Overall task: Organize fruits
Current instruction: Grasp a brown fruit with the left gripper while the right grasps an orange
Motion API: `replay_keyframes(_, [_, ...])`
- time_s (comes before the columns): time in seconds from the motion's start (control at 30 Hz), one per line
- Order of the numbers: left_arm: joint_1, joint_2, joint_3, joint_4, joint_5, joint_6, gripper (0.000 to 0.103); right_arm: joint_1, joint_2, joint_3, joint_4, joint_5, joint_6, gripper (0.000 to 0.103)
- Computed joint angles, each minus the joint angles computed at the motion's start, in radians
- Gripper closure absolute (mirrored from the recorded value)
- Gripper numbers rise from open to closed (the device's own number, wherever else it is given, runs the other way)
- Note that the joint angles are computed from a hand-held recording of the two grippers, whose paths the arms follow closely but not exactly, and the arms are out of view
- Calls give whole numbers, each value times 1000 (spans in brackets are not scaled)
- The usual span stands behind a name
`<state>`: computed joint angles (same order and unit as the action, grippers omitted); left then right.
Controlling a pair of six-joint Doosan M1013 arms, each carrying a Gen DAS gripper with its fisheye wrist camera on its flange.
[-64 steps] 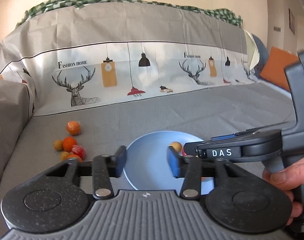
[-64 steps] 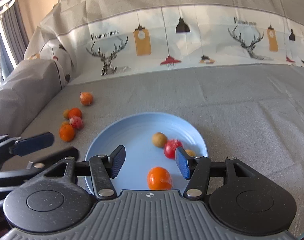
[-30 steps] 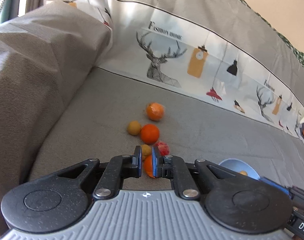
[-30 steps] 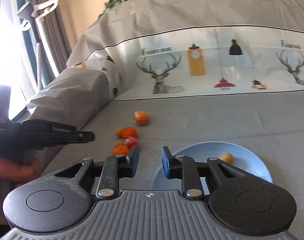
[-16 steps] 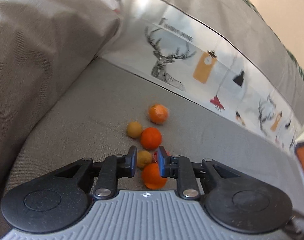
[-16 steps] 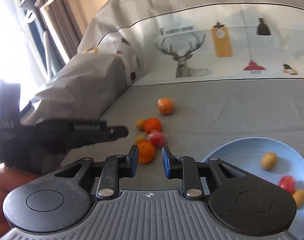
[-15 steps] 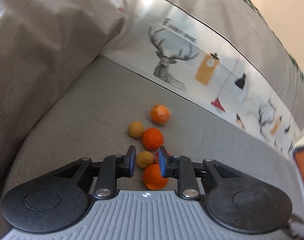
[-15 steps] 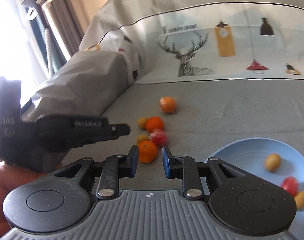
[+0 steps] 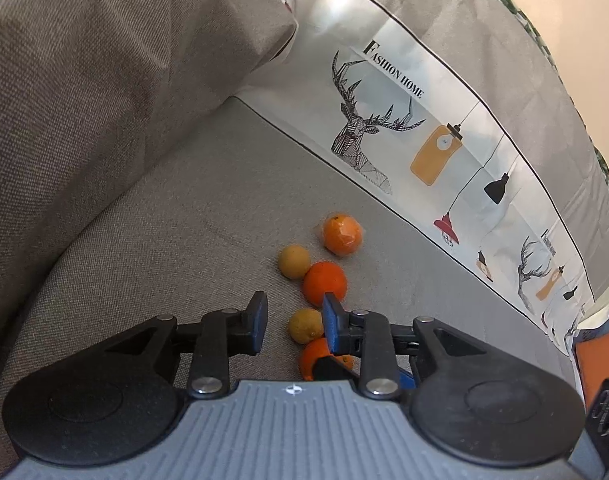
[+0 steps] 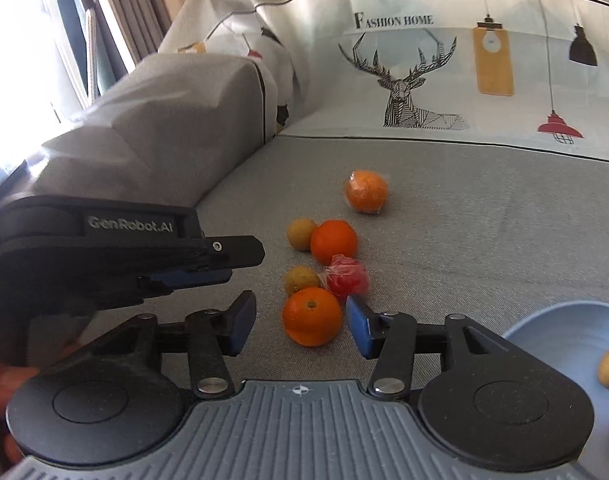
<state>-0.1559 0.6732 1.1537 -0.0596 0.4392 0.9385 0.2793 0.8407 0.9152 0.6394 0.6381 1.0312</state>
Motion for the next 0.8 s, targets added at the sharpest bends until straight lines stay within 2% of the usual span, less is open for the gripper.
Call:
replay_keyframes(0.13, [8,14,-17,-74,26,49,71,6,23,-32,-66,17,39,50])
replay_keyframes(0.23, [10,29,-40,-119,54,103,69,6,33,-46,-72,34,47,65])
replay_keyframes(0.3, [8,37,-52,-127,60,131,62,4,33,-50,-55,50,31,66])
replay_keyframes(0.5, [2,65,-96,-109,113,146,62,7,22,-50,-109,61,46,67])
replay_keyframes(0.57, [-4,73,-111,-63,136,139,66,5,27,-61,-122,79,78,67])
replay_keyframes(0.6, [-7,73,-110,-55,132,147,76,5,29,-64,-127,83,90,67])
replay_keyframes(0.63, [-7,72,-109,-72,124,167,77,5,29,-64,-131,85,97,66])
replay_keyframes(0.7, [-16,61,-94,11,102,116,77,4,25,-59,-128,84,100,67])
replay_keyframes(0.8, [-17,36,-51,38,34,75,77,1,8,-29,-106,53,77,66])
